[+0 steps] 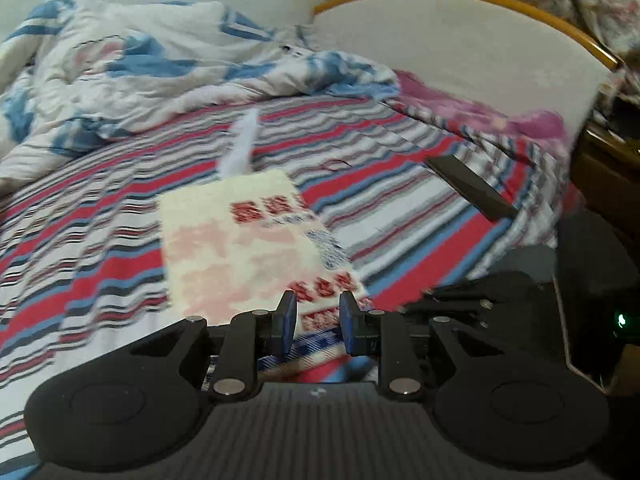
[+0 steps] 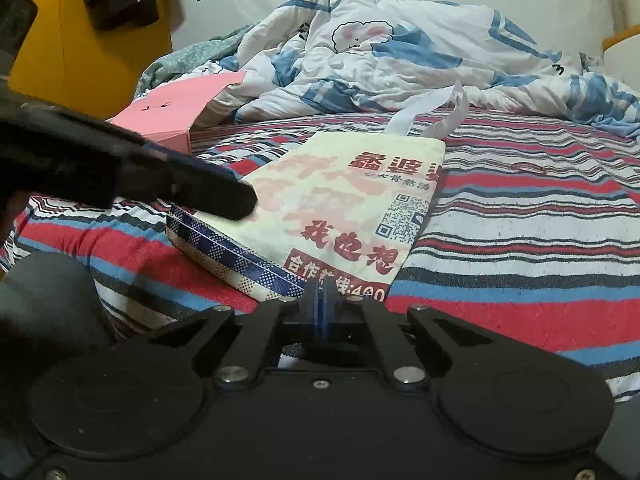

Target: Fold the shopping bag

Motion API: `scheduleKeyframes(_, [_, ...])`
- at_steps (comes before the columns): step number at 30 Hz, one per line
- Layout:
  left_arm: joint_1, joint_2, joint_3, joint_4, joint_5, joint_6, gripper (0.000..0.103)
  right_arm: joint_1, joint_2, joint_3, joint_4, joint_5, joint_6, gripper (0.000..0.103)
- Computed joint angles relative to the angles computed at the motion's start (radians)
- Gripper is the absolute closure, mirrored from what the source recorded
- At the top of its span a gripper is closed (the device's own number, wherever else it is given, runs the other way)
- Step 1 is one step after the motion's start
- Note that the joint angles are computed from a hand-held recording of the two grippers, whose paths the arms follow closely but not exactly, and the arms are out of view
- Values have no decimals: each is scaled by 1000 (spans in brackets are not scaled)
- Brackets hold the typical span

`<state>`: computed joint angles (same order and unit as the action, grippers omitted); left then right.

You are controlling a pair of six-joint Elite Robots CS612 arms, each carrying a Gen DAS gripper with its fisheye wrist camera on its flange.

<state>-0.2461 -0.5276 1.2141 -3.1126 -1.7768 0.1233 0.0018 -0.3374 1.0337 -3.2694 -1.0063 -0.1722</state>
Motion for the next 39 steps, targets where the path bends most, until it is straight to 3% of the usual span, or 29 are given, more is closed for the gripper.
scheduleKeyframes(3, [-3, 13, -9, 36, 56, -3, 81, 0, 0, 0, 3, 4, 1, 103])
scheduleKeyframes(7, [9, 31, -17, 0, 76, -73, 81, 2, -2, 4, 2, 1, -3, 103])
scheduleKeyframes(9, [6, 29, -12, -1, 130, -55, 81, 3, -4, 8, 2, -1, -6, 103])
scheduleKeyframes(13, [19, 24, -6, 5, 113, -79, 81, 3, -2, 5, 5, 0, -5, 103])
scheduleKeyframes(16, [17, 16, 14, -8, 160, -87, 82, 3, 0, -1, 8, 2, -3, 103])
scheduleKeyframes(20, [30, 20, 9, -3, 119, -140, 81, 3, 3, -6, 12, 0, -6, 103])
scheduleKeyframes(24, [10, -3, 29, -49, 169, -91, 81, 1, 0, -9, 35, 8, -6, 103])
scheduleKeyframes(26, [7, -13, 38, -101, 140, -73, 81, 0, -1, -11, 47, 14, -3, 103])
scheduleKeyframes(29, [3, -14, 32, -92, 92, -40, 81, -1, -3, -13, 62, 17, -15, 103])
scheduleKeyframes(33, [0, 10, -3, 24, 104, -26, 81, -2, -9, -11, 83, 23, -46, 103])
scheduleKeyframes(39, [12, 28, -32, 66, 75, -79, 82, -10, -30, 10, 100, 57, -82, 103])
